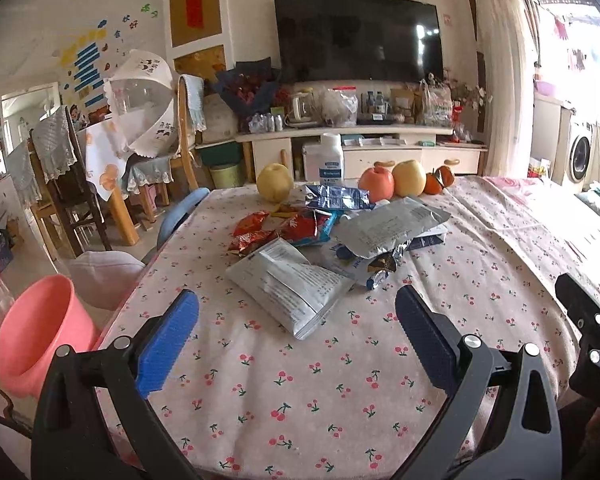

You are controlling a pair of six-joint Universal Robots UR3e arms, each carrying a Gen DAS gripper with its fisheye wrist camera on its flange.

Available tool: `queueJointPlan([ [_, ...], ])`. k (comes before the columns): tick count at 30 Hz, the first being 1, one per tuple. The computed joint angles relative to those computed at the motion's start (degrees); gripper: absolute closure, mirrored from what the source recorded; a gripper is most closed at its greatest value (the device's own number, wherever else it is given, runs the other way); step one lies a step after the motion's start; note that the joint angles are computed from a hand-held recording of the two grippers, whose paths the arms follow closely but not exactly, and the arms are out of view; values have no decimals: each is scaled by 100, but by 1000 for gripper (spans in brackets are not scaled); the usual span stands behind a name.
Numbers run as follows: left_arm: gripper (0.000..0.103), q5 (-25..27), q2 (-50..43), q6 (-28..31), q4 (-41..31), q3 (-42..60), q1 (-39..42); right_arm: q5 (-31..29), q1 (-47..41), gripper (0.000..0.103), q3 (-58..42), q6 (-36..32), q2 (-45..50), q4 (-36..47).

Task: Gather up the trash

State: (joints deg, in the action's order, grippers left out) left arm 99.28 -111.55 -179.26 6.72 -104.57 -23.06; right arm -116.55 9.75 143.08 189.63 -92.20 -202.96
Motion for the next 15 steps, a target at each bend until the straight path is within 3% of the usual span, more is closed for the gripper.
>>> queueJointPlan([
  [15,4,-142,-35,-186,267,-134,145,-61,-49,4,19,104,78,-39],
])
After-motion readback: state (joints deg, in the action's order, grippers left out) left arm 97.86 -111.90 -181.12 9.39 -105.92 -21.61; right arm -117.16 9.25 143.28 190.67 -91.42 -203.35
